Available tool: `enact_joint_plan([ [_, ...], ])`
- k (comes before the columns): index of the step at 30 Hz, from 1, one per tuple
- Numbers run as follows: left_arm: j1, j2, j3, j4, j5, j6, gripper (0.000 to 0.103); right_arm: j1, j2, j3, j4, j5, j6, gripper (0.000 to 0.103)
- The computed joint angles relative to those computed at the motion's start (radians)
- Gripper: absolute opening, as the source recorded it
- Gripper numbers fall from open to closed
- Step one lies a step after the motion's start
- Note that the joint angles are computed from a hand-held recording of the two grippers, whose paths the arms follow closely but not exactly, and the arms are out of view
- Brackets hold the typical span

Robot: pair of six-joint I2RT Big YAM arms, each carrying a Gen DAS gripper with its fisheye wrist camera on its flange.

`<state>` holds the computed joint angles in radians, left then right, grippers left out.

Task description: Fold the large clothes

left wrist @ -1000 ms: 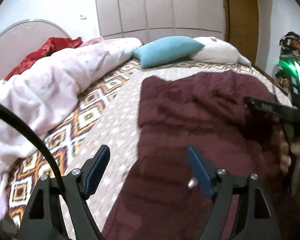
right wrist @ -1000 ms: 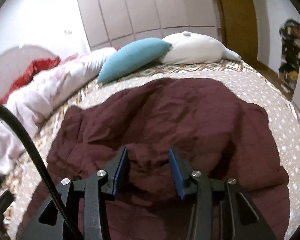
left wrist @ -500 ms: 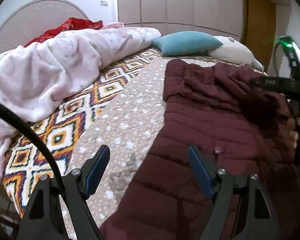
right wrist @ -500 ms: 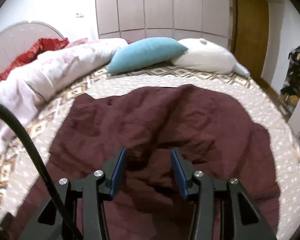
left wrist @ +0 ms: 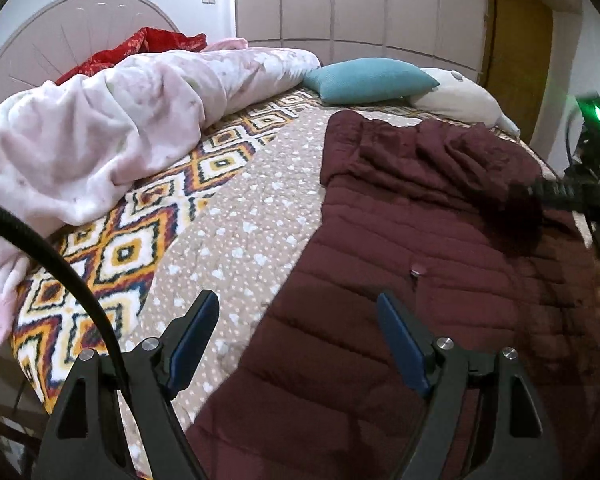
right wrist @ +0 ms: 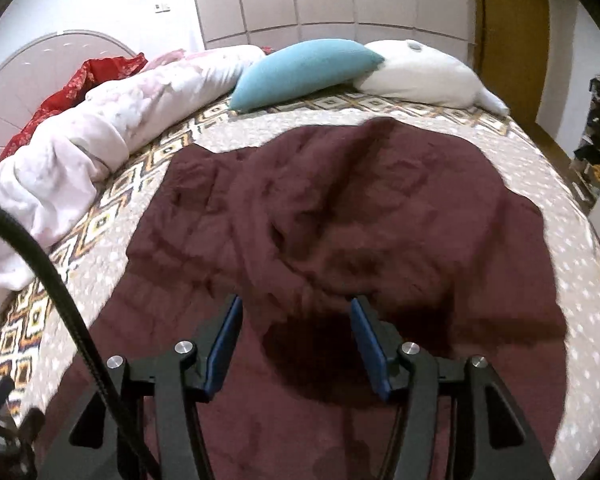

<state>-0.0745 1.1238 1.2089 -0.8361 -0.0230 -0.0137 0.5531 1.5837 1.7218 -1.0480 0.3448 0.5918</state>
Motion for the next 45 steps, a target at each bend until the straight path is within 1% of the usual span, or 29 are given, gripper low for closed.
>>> enact_joint_plan([
  [5, -0.022, -0.036, -0.016, -0.029, -0.022, 0.009, 0.081, 0.035, -0.075, -0.131, -0.067, 0.026, 0.061, 0.06],
  [7, -0.026, -0.049, -0.021, -0.041, -0.027, 0.013, 0.081, 0.047, -0.114, -0.202, -0.08, 0.005, 0.108, 0.06],
  [10, -0.031, -0.071, -0.032, -0.054, -0.045, 0.014, 0.081, 0.058, -0.174, -0.301, -0.071, -0.029, 0.171, 0.06],
  [11, -0.035, -0.083, -0.041, -0.05, -0.062, 0.012, 0.081, 0.072, -0.204, -0.341, -0.048, -0.016, 0.182, 0.06],
  [12, -0.037, -0.093, -0.049, -0.045, -0.075, 0.014, 0.081, 0.089, -0.228, -0.367, -0.046, 0.0, 0.194, 0.061],
  [13, -0.04, -0.105, -0.058, -0.04, -0.092, 0.02, 0.081, 0.106, -0.244, -0.385, -0.063, 0.014, 0.212, 0.063],
  [15, -0.046, -0.123, -0.069, -0.038, -0.113, 0.029, 0.081, 0.137, -0.271, -0.418, -0.075, 0.048, 0.232, 0.063],
  [18, -0.048, -0.145, -0.076, -0.057, -0.116, 0.034, 0.081, 0.195, -0.299, -0.45, -0.101, 0.116, 0.256, 0.065],
  [19, -0.045, -0.149, -0.075, -0.067, -0.109, 0.033, 0.081, 0.217, -0.308, -0.461, -0.109, 0.143, 0.274, 0.068],
  [23, -0.018, -0.166, -0.075, -0.116, -0.06, 0.019, 0.081, 0.258, -0.338, -0.495, -0.11, 0.173, 0.37, 0.076],
  [25, -0.01, -0.175, -0.081, -0.13, -0.055, 0.015, 0.081, 0.276, -0.355, -0.515, -0.111, 0.178, 0.429, 0.081],
  [28, -0.005, -0.196, -0.092, -0.142, -0.058, 0.02, 0.082, 0.304, -0.372, -0.533, -0.113, 0.195, 0.474, 0.082],
  [31, 0.0, -0.212, -0.099, -0.155, -0.053, 0.023, 0.083, 0.323, -0.392, -0.55, -0.107, 0.194, 0.5, 0.082],
  [34, 0.008, -0.221, -0.102, -0.166, -0.052, 0.025, 0.083, 0.329, -0.414, -0.564, -0.097, 0.161, 0.513, 0.082],
  [36, 0.018, -0.227, -0.104, -0.172, -0.051, 0.031, 0.083, 0.337, -0.426, -0.563, -0.109, 0.139, 0.513, 0.082],
  [38, 0.05, -0.232, -0.108, -0.171, -0.037, 0.052, 0.083, 0.357, -0.433, -0.55, -0.141, 0.135, 0.511, 0.08],
  [40, 0.099, -0.231, -0.111, -0.171, -0.01, 0.075, 0.083, 0.399, -0.47, -0.549, -0.175, 0.186, 0.532, 0.078],
  [41, 0.144, -0.226, -0.111, -0.171, 0.015, 0.089, 0.083, 0.419, -0.498, -0.558, -0.182, 0.21, 0.551, 0.079],
  [43, 0.22, -0.215, -0.111, -0.166, 0.072, 0.113, 0.083, 0.451, -0.548, -0.572, -0.223, 0.255, 0.606, 0.079],
  [45, 0.313, -0.187, -0.107, -0.164, 0.152, 0.148, 0.083, 0.481, -0.599, -0.586, -0.311, 0.304, 0.698, 0.079],
])
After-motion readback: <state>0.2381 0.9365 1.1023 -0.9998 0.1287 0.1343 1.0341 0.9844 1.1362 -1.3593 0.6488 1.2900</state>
